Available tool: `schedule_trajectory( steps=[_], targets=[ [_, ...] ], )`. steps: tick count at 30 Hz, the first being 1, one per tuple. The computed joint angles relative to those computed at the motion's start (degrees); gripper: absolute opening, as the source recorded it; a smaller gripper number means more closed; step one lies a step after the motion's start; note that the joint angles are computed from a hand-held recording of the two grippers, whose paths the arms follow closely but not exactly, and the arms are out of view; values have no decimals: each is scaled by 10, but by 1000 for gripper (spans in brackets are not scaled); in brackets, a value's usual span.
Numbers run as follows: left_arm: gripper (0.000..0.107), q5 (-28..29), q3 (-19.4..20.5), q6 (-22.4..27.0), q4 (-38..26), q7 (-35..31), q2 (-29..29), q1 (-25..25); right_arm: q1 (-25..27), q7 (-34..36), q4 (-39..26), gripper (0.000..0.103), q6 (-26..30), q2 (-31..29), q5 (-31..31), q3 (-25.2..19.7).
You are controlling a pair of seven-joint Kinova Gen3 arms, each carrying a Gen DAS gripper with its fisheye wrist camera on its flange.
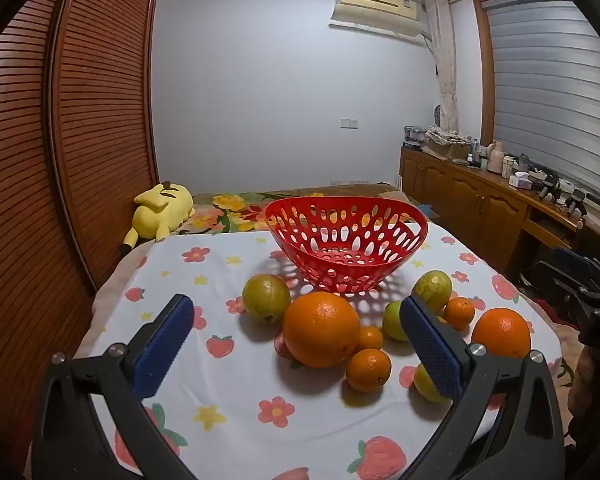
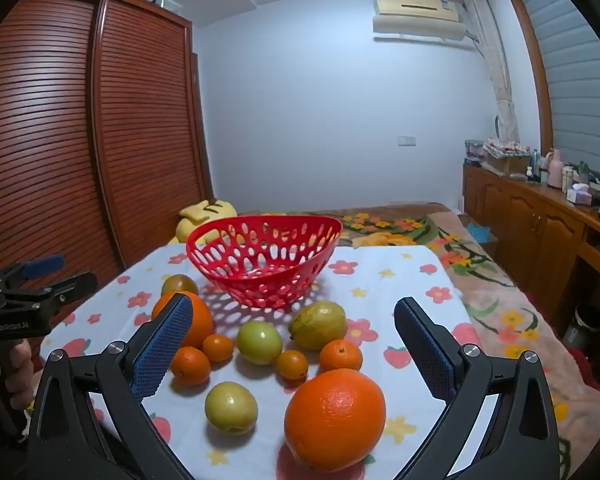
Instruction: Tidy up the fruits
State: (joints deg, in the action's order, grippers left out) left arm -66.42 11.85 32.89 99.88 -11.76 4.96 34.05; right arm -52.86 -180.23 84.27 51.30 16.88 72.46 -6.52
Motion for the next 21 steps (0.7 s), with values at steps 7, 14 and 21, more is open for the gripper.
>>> schedule_trajectory(
  steps=[7,14,21],
  targets=[
    [103,3,0,2,-3,-4,0,1,-3,-2,-1,103,4,2,4,0],
    [103,-3,0,3,-2,1,2,4,-3,-2,-2,103,3,3,4,0],
    [103,-2,3,6,-2,-1,-4,3,-3,-1,-3,103,2,3,4,0]
  ],
)
